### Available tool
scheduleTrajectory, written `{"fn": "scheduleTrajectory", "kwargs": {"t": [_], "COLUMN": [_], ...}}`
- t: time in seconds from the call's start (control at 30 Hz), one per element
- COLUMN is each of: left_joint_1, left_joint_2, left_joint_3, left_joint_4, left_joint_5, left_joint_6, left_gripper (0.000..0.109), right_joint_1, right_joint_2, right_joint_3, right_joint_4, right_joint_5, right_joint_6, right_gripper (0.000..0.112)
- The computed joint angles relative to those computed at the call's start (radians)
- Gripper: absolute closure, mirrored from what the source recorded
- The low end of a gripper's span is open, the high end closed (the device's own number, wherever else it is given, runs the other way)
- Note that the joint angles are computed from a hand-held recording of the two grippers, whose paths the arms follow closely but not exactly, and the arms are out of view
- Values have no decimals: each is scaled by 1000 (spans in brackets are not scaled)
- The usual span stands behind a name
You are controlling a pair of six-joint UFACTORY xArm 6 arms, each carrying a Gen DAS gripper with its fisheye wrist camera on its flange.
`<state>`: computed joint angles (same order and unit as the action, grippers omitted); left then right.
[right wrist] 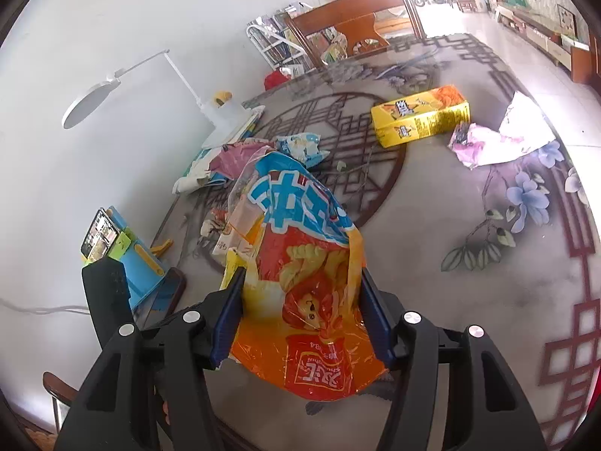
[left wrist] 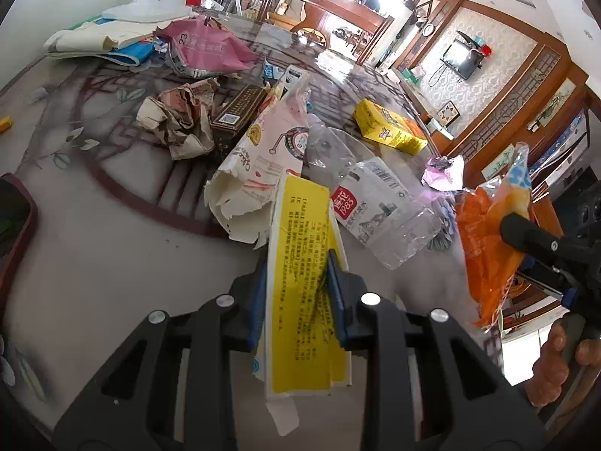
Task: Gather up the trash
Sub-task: 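Carry the snack bag and yellow wrapper over to the red bucket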
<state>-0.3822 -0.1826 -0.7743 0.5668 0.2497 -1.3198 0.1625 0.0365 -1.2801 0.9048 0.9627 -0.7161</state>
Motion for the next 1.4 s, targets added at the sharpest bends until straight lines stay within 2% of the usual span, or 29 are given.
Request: {"fn": "scheduleTrajectory", "kwargs": {"t": [0.1, 0.4, 0.7, 0.97, 1.17, 1.4], "left_joint_1": [-11, -73, -108, -169, -201, -238], "left_joint_2": [-24, -73, -77, -26, 29, 115], "left_joint_3": [5, -13, -59, -163, -237, -326], "left_joint_4": [46, 161, 186, 217, 202, 164], "left_joint_5": [21, 88, 146, 227, 254, 260], "left_joint_6": [-44, -168, -206, -202, -158, -100], "left_gripper": [81, 81, 81, 81, 81, 81], "right_joint_1": [-5, -43, -86, -139, -189, -223], "right_joint_2": [-3, 0, -14, -25, -25, -25], "right_joint_3": [3, -8, -7, -5, -5, 5], "right_joint_4": [3, 54, 104, 130, 129, 27], "right_joint_5": [-15, 15, 51, 92, 112, 64], "right_joint_6": [0, -7, -28, -36, -30, 32], "right_gripper": [56, 56, 56, 56, 56, 56]}}
